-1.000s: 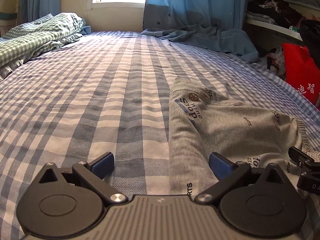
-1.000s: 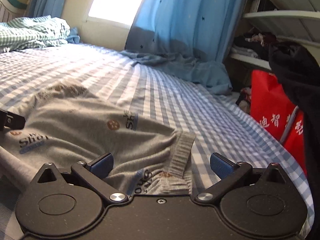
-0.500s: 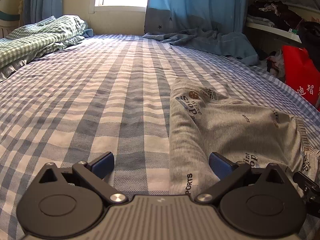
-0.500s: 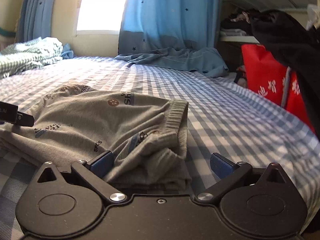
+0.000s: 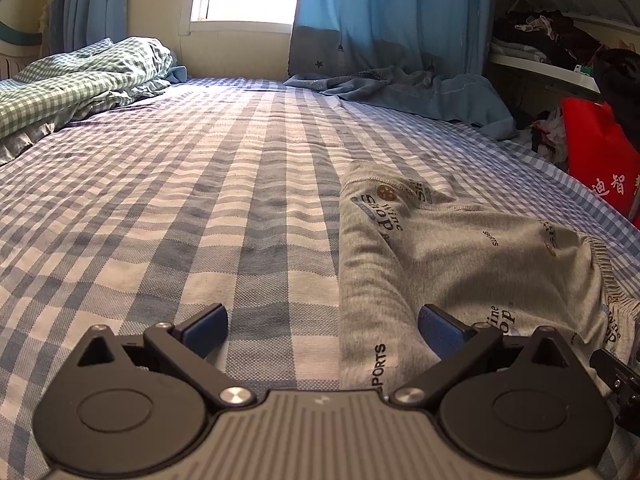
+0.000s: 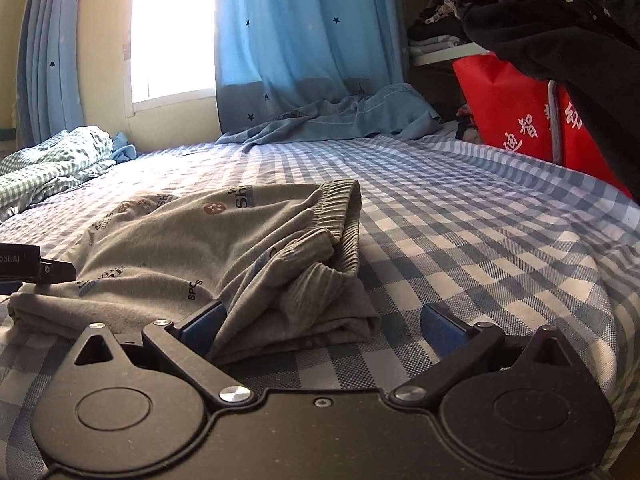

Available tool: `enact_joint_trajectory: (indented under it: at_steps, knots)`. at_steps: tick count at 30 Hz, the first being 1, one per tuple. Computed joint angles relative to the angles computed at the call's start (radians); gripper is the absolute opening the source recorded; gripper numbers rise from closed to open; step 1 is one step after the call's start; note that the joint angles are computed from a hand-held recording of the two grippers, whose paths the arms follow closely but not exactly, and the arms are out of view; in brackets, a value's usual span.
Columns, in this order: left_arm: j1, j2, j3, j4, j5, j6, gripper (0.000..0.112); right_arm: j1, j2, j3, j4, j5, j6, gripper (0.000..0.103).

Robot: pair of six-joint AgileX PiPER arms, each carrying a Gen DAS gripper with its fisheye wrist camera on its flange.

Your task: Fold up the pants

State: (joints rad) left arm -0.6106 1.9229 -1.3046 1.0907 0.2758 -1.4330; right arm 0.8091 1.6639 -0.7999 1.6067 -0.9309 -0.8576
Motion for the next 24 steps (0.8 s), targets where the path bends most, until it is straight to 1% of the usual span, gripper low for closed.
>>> enact_joint_trajectory:
  at_steps: [4, 10, 14, 16, 18, 24]
  knots:
    - [-0.001, -0.004, 0.009, 0.041, -0.004, -0.045, 0.103, 0.012, 0.013, 0.02, -0.039, -0.026, 0.058, 0.102]
    - [0.014, -0.015, 0.034, 0.106, -0.04, -0.123, 0.103, 0.019, 0.022, 0.034, -0.068, -0.041, 0.103, 0.102]
    - [0.014, -0.012, 0.026, 0.074, -0.032, -0.084, 0.103, 0.024, 0.026, 0.036, -0.071, -0.05, 0.112, 0.102]
    - [0.009, -0.009, 0.019, 0.051, -0.021, -0.057, 0.103, 0.022, 0.022, 0.03, -0.058, -0.042, 0.097, 0.102]
    - [0.01, -0.009, 0.02, 0.056, -0.024, -0.064, 0.103, 0.014, 0.015, 0.014, -0.03, -0.027, 0.058, 0.102]
    - [0.011, -0.01, 0.021, 0.055, -0.027, -0.064, 0.103, -0.035, -0.022, -0.043, 0.086, 0.054, -0.108, 0.102]
